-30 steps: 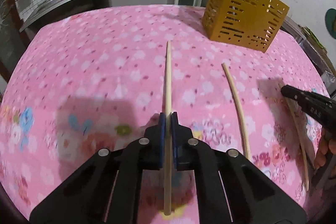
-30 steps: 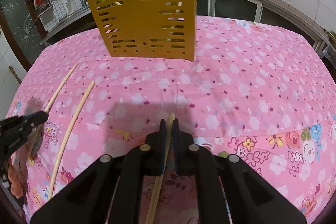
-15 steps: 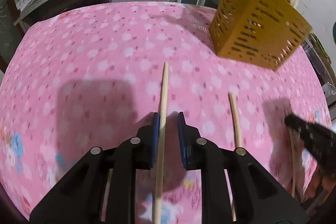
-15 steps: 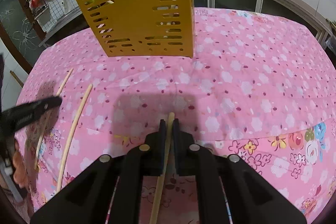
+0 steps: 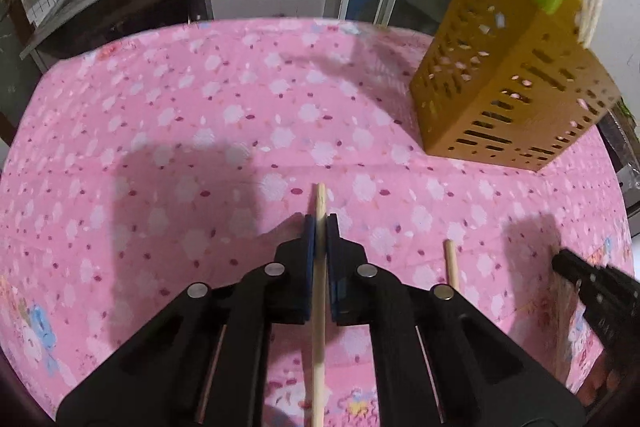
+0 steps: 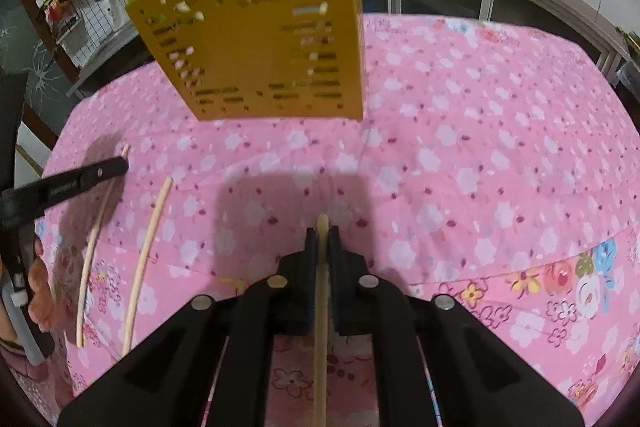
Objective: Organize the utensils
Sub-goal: 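Lift both chopsticks and carry them above the yellow holder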
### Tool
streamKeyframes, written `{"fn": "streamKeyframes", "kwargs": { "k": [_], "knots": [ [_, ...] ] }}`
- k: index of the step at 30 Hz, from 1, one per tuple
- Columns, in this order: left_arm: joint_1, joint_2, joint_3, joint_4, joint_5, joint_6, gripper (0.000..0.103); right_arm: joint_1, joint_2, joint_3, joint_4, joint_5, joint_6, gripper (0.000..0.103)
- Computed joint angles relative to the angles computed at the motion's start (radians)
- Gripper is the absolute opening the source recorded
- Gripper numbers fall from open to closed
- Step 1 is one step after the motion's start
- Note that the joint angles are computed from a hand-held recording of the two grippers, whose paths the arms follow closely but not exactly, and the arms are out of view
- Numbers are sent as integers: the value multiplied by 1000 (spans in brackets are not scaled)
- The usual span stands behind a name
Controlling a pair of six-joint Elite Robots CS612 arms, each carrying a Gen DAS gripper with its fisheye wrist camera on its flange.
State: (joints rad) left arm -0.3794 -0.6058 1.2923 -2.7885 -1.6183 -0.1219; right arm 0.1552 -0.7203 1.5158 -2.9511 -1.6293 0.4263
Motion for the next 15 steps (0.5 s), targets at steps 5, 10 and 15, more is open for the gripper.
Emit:
{"fn": "streamKeyframes", "kwargs": {
  "k": [5, 10, 15],
  "knots": [
    [9, -46, 83, -135, -55, -32, 4, -5, -20, 25, -87, 0, 2, 6],
    [6, -101, 167, -295, -60, -22, 4, -3, -44, 54, -202, -35, -6, 6],
    [-4, -143, 228, -444, -51, -16, 4, -4, -57, 72, -335, -83, -31, 6]
  ]
}}
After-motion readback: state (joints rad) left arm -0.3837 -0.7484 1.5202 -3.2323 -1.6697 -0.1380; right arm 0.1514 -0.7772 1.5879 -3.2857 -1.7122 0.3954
